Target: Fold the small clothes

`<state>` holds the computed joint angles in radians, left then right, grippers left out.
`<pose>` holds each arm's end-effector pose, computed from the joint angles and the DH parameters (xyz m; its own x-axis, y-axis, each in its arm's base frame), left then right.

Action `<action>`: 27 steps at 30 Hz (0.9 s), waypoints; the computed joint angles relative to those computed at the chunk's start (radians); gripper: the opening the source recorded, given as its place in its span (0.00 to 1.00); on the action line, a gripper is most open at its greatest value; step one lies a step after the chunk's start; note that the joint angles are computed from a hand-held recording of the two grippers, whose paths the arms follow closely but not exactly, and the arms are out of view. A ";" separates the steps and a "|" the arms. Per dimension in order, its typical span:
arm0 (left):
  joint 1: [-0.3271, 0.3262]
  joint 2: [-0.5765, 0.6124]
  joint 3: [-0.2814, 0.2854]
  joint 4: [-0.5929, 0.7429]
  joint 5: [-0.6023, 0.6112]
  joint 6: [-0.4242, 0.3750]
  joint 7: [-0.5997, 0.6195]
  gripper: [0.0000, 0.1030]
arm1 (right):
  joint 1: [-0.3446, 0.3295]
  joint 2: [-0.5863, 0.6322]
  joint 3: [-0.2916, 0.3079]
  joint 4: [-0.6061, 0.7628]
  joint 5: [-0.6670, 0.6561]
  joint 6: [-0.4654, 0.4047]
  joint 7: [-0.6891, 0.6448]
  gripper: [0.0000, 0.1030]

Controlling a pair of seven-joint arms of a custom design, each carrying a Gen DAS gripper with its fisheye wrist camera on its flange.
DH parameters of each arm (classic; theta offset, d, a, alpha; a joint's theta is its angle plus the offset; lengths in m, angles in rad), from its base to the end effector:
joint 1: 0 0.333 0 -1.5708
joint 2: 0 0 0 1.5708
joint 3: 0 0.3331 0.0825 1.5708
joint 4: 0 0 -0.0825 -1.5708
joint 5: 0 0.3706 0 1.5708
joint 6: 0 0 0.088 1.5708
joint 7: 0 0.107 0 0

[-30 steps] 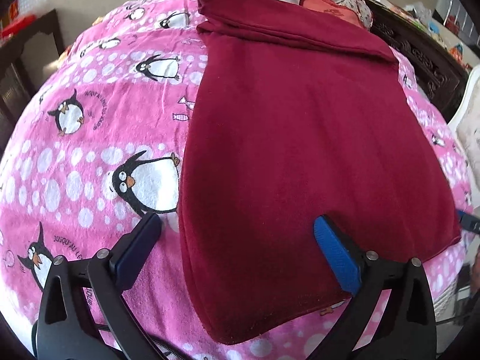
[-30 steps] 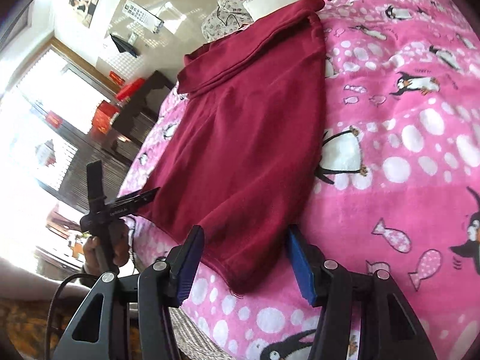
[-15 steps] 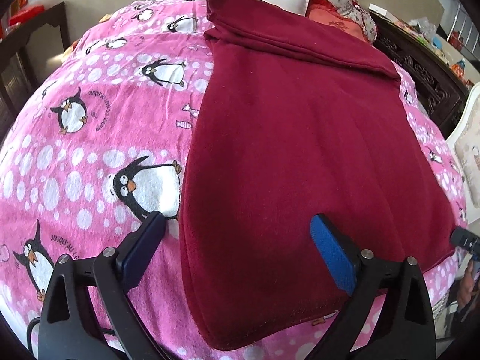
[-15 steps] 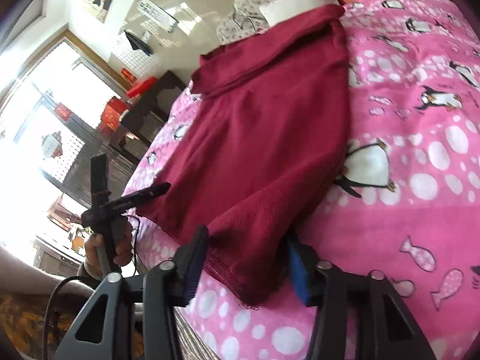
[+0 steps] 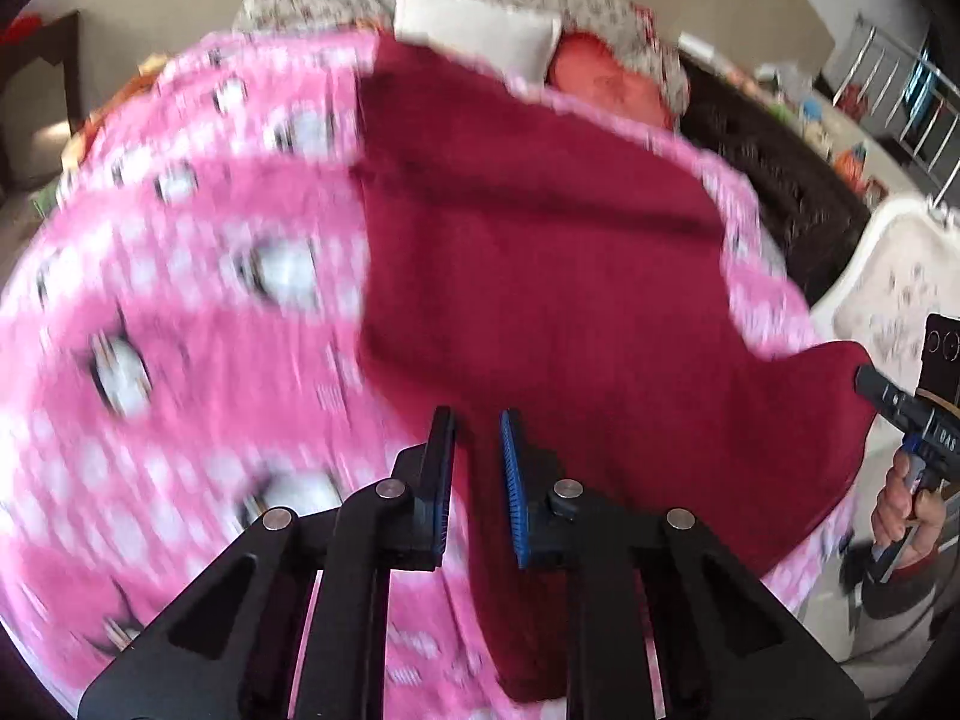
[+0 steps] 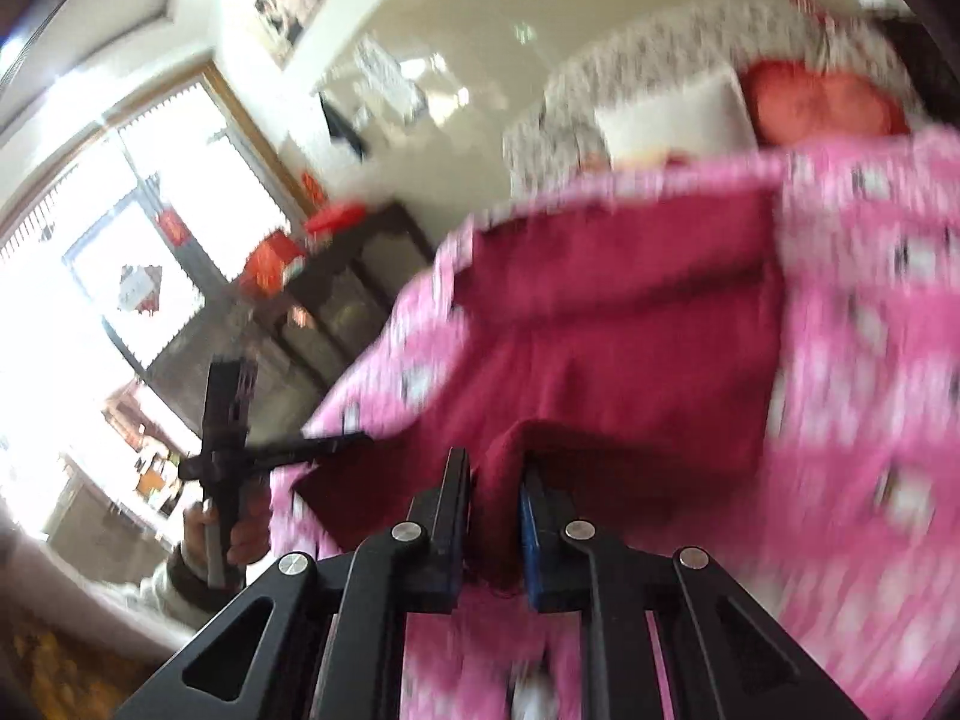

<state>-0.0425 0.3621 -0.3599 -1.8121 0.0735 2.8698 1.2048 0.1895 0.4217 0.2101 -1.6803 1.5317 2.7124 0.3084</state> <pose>0.6362 -0.2419 0.4611 -0.1296 -0.9466 0.2951 -0.8022 -0.0748 -0.5923 0.6549 0.2163 0.4222 0.5059 -0.6995 -0.5048 -0.6609 0.0618 -0.7479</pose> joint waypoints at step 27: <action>-0.024 0.004 0.072 0.019 -0.023 -0.236 -0.035 0.14 | 0.075 0.139 -0.063 0.233 -0.780 -0.199 0.634 0.60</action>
